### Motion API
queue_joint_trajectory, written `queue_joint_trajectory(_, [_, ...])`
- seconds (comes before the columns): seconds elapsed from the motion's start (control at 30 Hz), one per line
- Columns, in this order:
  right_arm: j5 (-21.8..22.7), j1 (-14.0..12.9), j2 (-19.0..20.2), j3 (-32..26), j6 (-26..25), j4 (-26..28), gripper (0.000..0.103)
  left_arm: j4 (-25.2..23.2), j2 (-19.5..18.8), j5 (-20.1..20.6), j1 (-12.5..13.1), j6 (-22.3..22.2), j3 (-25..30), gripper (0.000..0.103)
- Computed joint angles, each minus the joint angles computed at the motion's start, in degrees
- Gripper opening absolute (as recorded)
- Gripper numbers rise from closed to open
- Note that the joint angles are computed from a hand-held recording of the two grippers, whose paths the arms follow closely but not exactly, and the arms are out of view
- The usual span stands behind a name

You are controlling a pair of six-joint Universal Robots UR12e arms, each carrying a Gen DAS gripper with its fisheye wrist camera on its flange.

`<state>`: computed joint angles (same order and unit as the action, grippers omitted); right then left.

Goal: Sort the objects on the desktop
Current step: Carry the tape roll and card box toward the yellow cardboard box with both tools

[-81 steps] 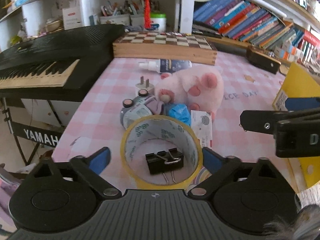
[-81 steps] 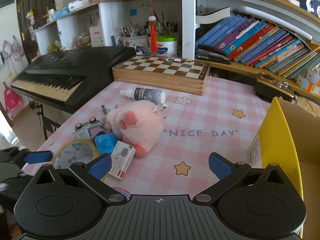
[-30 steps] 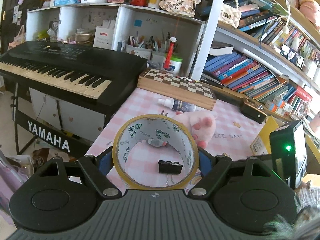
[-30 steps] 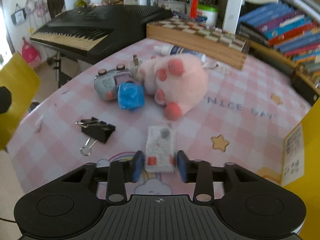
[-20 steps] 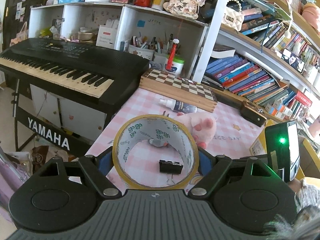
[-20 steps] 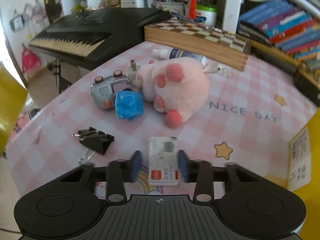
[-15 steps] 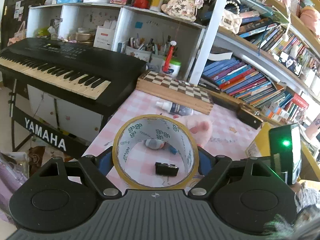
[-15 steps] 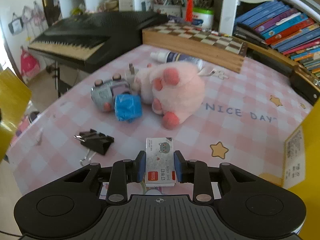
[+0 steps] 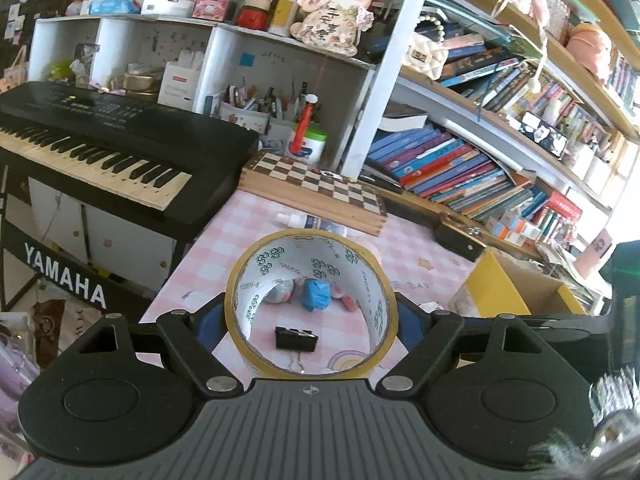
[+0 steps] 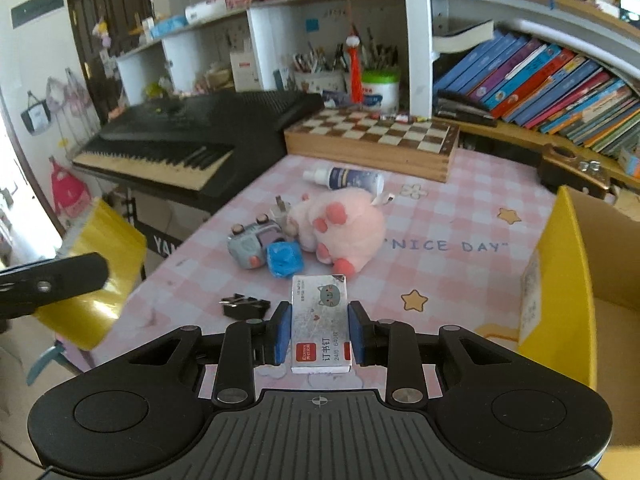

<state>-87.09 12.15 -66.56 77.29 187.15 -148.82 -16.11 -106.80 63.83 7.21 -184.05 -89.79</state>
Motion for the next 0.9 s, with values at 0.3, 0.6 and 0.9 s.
queue_joint_trajectory(0.3, [0.32,1.05,-4.25,4.98,2.72,-0.39,0.029,-0.25,3.20,-4.91,1.15,2.76,-3.81,0.081])
queue_joint_trajectory(0.6, [-2.22,2.74,-7.92,9.72,5.65,-1.61,0.029,-2.30,6.52,-9.60,2.24,7.77,-7.41,0.081])
queue_joint_trajectory(0.9, [-6.85,4.38,-11.32,14.22,10.86,-2.41,0.029,-5.88,8.89,-14.73,3.15,13.48,-9.85,0.081])
